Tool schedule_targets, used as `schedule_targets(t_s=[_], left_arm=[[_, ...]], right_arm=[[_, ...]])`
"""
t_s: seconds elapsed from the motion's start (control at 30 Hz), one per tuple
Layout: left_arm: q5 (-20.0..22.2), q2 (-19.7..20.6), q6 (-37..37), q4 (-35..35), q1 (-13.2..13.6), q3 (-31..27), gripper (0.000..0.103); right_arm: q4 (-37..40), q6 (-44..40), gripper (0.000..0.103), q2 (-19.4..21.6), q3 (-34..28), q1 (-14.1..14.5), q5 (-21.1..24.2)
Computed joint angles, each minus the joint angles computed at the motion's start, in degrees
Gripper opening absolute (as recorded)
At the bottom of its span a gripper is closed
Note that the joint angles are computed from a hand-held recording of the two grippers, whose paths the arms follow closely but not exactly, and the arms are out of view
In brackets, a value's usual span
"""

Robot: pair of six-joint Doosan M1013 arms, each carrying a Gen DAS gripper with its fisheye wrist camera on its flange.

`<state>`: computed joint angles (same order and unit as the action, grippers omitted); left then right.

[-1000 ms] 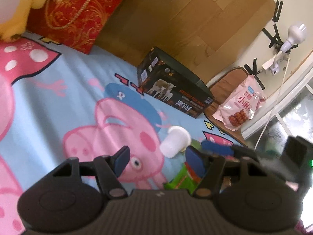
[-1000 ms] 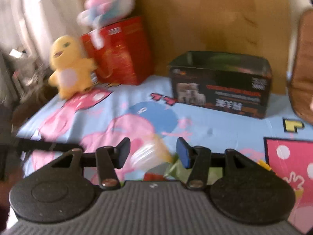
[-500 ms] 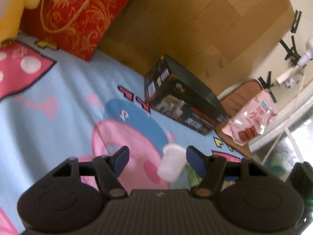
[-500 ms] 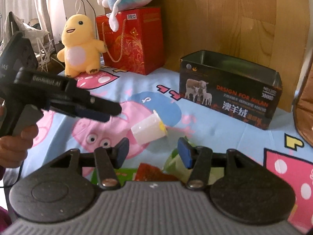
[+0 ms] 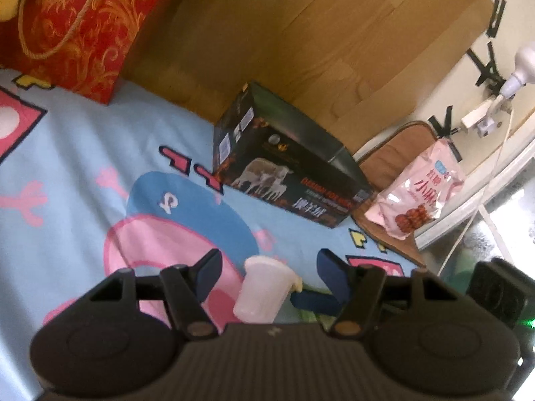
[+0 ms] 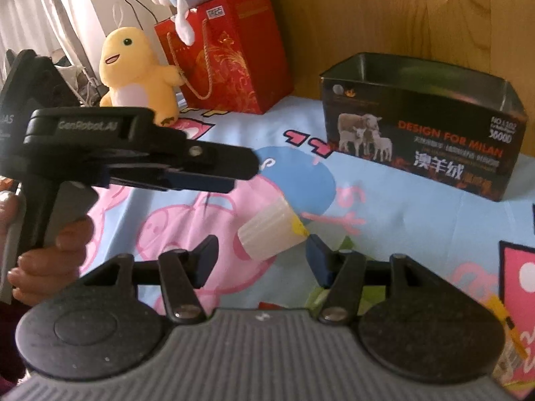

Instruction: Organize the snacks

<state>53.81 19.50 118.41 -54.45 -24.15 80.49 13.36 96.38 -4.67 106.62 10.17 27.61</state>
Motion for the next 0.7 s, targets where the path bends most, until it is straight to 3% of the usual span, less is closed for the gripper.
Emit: schedule_targets(t_s=[0.27, 0.6, 0.7], left_arm=[[0.6, -0.7, 2.1, -4.7, 1.4, 2.0, 0.063], [-0.9, -1.0, 2.0, -6.6, 2.1, 2.6, 0.063], [-0.9, -1.0, 2.0, -6.4, 2.1, 2.6, 0.063]], right_arm=[[11.9, 1.9, 0.060, 1.1, -0.2, -2.8, 1.0], [-3.6, 17.6, 0.060, 2.9, -2.2, -0.6, 0.3], [-9.2, 20.0, 0.048, 3.5, -2.3, 0.5, -0.8]])
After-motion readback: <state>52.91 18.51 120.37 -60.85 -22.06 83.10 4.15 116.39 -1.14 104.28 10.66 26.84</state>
